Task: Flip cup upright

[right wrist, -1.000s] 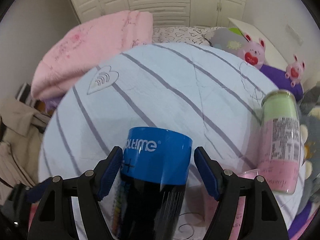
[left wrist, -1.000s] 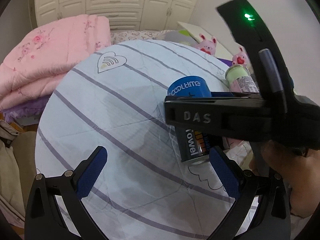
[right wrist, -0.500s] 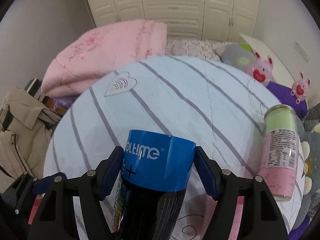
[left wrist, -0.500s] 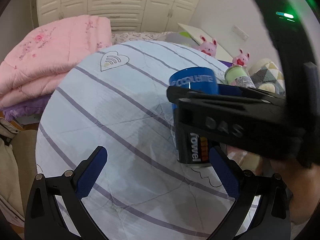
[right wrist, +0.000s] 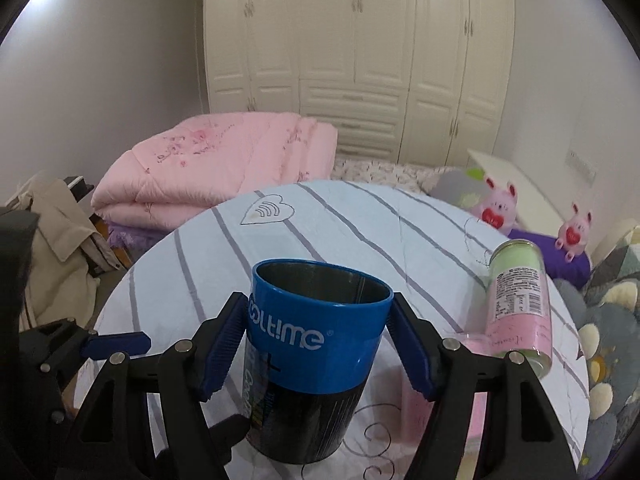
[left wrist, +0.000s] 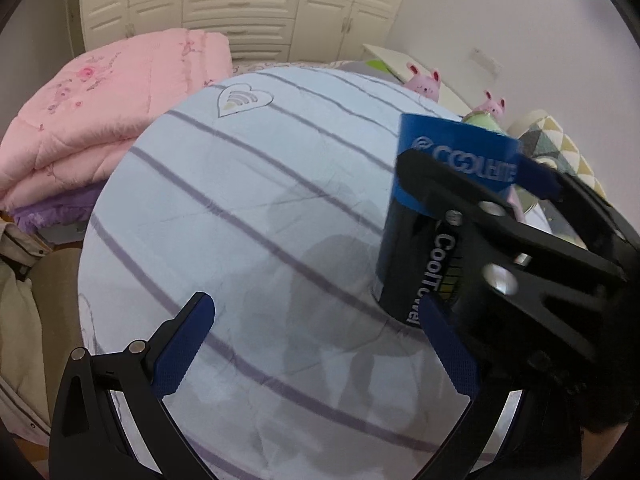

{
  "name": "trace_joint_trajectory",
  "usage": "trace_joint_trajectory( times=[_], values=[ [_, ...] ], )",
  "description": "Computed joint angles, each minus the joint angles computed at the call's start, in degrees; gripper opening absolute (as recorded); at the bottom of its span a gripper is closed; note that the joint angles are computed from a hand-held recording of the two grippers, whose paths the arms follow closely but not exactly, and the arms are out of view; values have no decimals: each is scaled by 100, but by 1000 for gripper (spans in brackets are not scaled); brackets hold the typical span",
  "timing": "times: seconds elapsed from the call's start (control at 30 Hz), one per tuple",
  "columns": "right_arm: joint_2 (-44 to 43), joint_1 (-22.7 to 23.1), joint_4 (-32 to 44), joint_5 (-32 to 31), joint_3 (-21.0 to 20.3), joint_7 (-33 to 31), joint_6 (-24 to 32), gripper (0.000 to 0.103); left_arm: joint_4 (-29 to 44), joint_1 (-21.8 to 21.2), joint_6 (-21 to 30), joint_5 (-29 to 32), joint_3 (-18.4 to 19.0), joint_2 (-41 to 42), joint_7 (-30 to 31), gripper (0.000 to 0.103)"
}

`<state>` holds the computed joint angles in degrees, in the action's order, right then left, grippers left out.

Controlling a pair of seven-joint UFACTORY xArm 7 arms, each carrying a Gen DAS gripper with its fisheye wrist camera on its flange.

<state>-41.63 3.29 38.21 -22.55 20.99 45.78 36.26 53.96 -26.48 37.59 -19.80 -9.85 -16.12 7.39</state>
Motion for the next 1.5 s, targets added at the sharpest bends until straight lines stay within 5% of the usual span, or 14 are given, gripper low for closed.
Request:
trace_joint_trajectory(
  times=[0.6, 0.7, 0.83, 1.5],
  values=[
    [-957, 149, -728, -15, 416, 662, -45, 69, -709, -64, -463, 739, -129, -569, -193, 103],
    [-1194, 83, -817, -83, 537, 768, -28, 83, -751, -116, -499, 703, -91, -629, -191, 103],
    [-1435, 217, -922, 15, 467, 731, -53, 83, -818, -156, -532, 698, -95, -768, -223, 103],
    [-3098, 657, -975, 617, 327, 118, 1225, 83, -1148, -215, -795, 1142, -467, -1723, -1003, 103]
  ],
)
